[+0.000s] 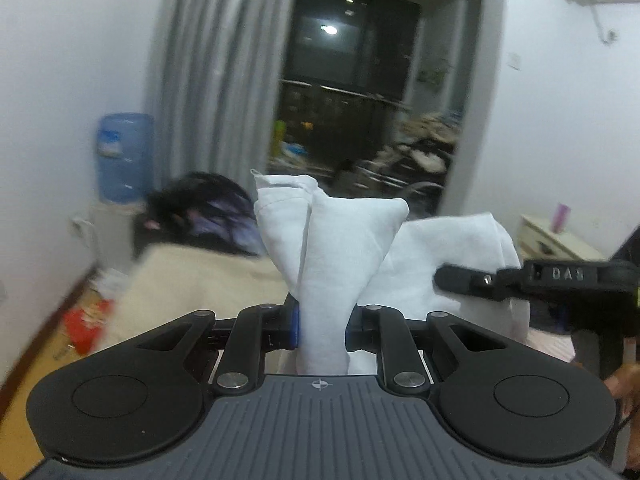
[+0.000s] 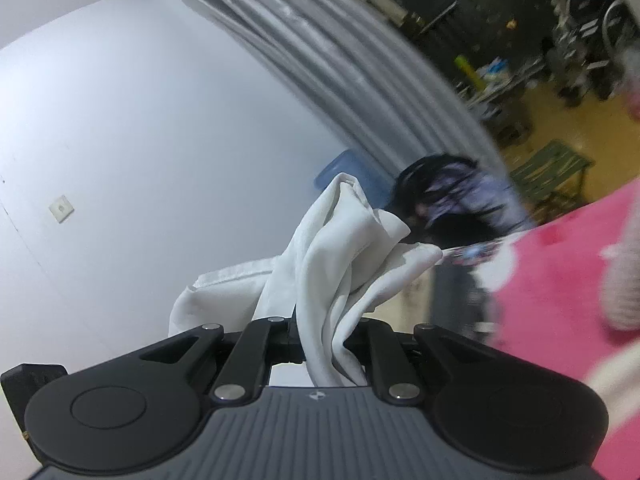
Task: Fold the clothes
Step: 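Carry the held shirt bundle with both tools toward the folded clothes stack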
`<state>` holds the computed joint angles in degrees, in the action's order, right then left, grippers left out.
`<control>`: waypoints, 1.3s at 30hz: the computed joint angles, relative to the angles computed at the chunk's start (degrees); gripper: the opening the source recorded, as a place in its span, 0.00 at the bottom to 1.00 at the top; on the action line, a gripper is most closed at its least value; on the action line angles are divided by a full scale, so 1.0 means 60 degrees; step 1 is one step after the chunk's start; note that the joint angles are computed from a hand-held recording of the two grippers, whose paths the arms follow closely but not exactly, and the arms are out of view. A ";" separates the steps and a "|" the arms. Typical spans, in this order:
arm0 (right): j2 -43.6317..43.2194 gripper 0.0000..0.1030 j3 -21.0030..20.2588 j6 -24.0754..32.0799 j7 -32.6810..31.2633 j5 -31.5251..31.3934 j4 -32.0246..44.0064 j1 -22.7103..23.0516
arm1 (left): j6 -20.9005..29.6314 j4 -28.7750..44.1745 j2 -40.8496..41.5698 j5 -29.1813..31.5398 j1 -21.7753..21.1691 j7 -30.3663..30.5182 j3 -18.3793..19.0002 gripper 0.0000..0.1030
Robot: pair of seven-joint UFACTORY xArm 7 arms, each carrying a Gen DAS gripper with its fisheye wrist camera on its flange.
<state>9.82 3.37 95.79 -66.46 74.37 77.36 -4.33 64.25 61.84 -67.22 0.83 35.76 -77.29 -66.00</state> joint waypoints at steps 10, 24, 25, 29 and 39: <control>0.0549 0.11 0.0923 -0.1225 0.0472 0.0627 -0.0322 0.1430 | 0.0278 -0.2302 -0.0235 0.0839 -0.1903 -0.0797 0.1157 0.15; 0.1287 0.75 0.1064 -0.3312 -0.1018 0.1215 -0.0497 0.1135 | -0.0549 -0.4648 0.0155 0.1358 -0.3829 -0.3764 0.1737 0.44; 0.1175 0.67 0.1059 -0.3407 -0.1324 0.1358 -0.0526 0.1092 | -0.0242 -0.4541 0.0086 0.1479 -0.3869 -0.3988 0.1703 0.44; -0.0395 0.43 0.0939 -0.3913 -0.4264 0.1883 -0.1701 0.1235 | 0.0838 -0.4111 -0.0161 0.2236 -0.3781 -0.4838 0.1400 0.45; -0.1385 0.26 0.1017 -0.6827 -0.8525 0.0814 -0.3487 0.3131 | 0.0091 -0.4863 0.1620 0.2922 -0.5017 -0.5752 0.1821 0.47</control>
<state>1.51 9.47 54.83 -117.61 79.26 56.44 14.45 64.80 32.66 -57.49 18.36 5.66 -111.80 -55.08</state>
